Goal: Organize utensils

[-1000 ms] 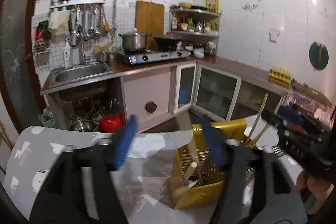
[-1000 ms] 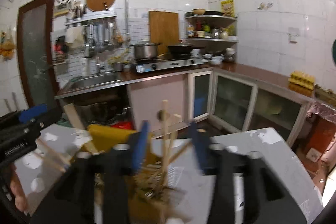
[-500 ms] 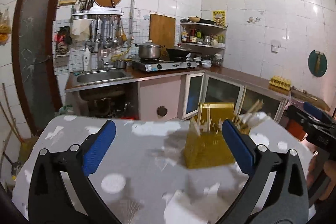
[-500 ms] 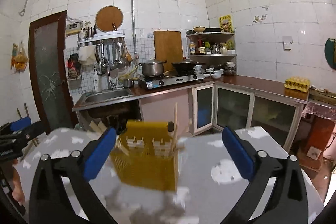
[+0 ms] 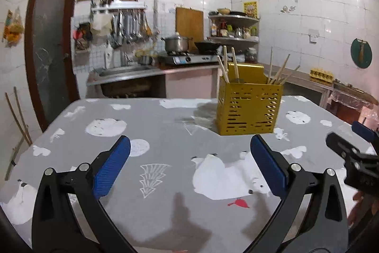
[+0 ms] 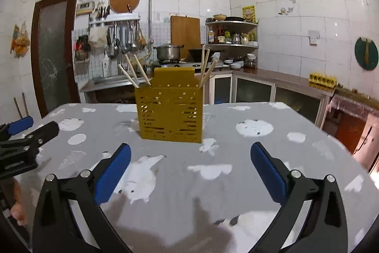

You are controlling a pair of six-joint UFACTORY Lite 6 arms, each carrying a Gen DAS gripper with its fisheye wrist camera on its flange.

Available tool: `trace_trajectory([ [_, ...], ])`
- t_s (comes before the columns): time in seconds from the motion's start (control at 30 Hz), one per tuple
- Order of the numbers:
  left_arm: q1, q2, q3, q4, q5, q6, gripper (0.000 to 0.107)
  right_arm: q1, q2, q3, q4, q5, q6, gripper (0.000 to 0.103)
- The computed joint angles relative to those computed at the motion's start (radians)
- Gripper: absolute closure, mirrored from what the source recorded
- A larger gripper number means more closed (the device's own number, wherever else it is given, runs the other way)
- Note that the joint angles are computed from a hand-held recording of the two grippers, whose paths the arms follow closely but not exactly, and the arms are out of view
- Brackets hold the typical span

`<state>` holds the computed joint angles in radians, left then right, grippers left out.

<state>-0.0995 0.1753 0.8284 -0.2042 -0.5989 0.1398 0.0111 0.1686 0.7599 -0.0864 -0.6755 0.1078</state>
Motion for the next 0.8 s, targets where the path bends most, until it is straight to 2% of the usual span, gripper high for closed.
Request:
trace_trajectory([
  [0.07, -0.014, 0.006, -0.022, -0.023, -0.041, 0.015, 0.009, 0.014, 0.024, -0.023, 0.062, -0.05, -0.057, 0.004],
  [0.43, -0.072, 0.017, -0.107, -0.063, -0.192, 0.073, 0.009, -0.004, 0.037, -0.016, 0.028, -0.054, -0.018, 0.004],
  [0.57, -0.054, 0.01, -0.116, -0.03, -0.194, 0.032, 0.009, 0.003, 0.025, -0.038, 0.047, -0.082, -0.037, 0.004],
  [0.8, -0.029, 0.031, -0.084, 0.0, -0.143, -0.01, 0.009, 0.033, 0.003, -0.074, 0.108, -0.121, -0.1, 0.004],
])
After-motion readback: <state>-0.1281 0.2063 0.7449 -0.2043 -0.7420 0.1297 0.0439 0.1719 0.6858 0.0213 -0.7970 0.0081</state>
